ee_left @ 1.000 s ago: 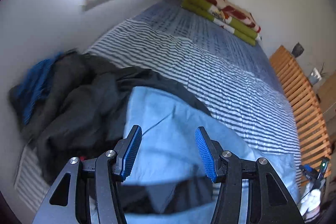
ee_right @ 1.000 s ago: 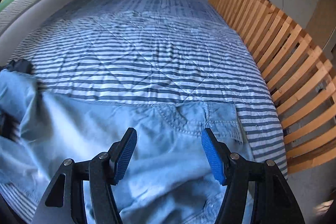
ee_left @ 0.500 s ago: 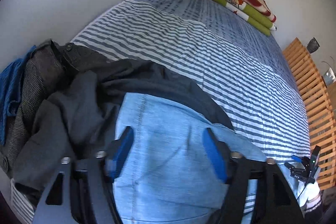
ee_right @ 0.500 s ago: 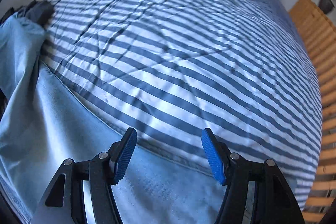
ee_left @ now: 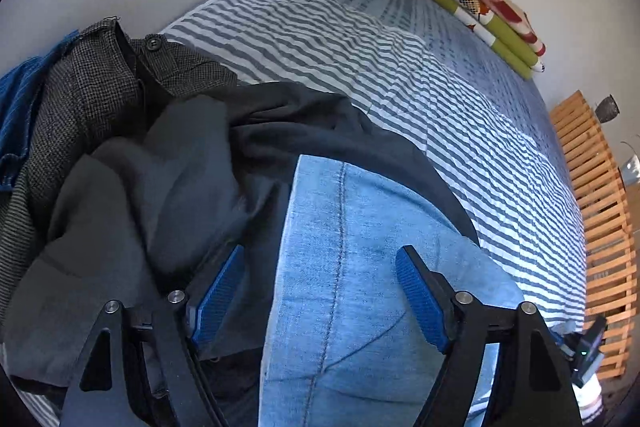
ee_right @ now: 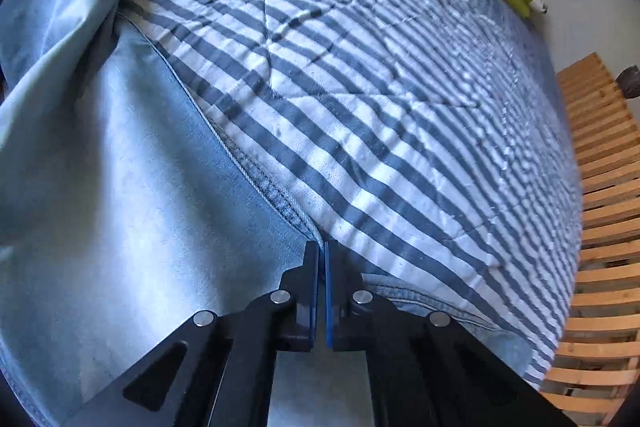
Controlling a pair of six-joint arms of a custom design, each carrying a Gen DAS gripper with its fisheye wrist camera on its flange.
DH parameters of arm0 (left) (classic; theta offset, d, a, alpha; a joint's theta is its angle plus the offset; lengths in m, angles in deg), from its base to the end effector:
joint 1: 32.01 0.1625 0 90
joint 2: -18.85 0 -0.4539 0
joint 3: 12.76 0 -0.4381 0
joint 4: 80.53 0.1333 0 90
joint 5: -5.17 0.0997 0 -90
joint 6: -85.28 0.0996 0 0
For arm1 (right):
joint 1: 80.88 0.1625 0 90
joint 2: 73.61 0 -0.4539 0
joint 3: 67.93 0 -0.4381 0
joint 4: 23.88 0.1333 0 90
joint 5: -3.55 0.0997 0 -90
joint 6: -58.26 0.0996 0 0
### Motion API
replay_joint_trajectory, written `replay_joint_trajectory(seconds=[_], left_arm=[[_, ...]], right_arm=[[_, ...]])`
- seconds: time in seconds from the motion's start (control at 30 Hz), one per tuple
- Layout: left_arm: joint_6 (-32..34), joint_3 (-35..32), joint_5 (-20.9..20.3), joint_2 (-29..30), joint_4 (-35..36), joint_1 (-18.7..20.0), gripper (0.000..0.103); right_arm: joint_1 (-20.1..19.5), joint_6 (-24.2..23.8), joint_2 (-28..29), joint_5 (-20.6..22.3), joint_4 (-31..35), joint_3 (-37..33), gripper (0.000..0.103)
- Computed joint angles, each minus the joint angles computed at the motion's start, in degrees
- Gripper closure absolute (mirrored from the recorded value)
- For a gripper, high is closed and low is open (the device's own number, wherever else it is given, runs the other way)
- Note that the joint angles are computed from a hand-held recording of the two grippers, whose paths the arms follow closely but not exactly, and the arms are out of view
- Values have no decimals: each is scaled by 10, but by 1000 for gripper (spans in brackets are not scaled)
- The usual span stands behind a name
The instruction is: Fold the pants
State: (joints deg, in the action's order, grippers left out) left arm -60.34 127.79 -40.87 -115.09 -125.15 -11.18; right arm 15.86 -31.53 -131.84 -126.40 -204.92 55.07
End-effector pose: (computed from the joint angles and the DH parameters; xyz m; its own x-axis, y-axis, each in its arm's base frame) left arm -0.0450 -0.2337 0.3162 -0.5356 -0.8394 -0.0921 -0.3309 0.3090 -0.8916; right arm 0.1333 -0.5370 0.1277 0.1023 -0.8898 0.4447 -0.7950 0.1955 0.5742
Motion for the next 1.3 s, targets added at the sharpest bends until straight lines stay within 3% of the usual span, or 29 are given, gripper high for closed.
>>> replay_joint_trajectory(seconds=[0.03,0.1,0.17,0.27,0.33,0.4,0.47,0.53,0.63,0.73,0.87,0.93,1.0,1.1,1.2,1.3], left_arm=[[7,0,4,9,-3,4,44],[34,-5,6,42,-13,24,59],[31,-11,4,62,2,24,69],[-7,-15,9,62,31,6,76],[-23,-28,9,105,45,21,102],[-26,-39,10,137,53,42,103],[-19,-37,21,127,31,56,103],[-1,-36,24,120,9,62,102],[-4,-44,16,133,20,43,102],[-22,-53,0,147,35,10,102],[-32,-60,-28,192,36,-27,102],[-42,-56,-39,195,27,-43,102],[-38,-43,-39,189,-1,-52,102],[-27,-36,-39,206,-36,-42,102],[-17,-28,-39,217,-69,-31,102],[-13,-22,-43,214,-96,-20,102]], right_arm=[[4,4,-8,12,-9,6,101],[12,35,-32,36,-5,6,101],[22,54,-50,66,-22,-1,101],[36,43,-15,93,-132,-35,101],[38,69,14,87,-150,-74,101],[35,111,44,66,-122,-122,101],[29,168,67,21,-29,-165,97],[23,233,64,1,47,-183,80],[14,278,6,60,126,-172,75],[5,289,-41,95,157,-184,70],[-31,310,-76,87,177,-232,67],[-55,305,-74,62,171,-258,66],[-81,331,-64,39,232,-302,66],[-107,349,-40,23,258,-341,63],[-131,427,-19,64,344,-384,57],[-143,457,6,85,377,-412,56]])
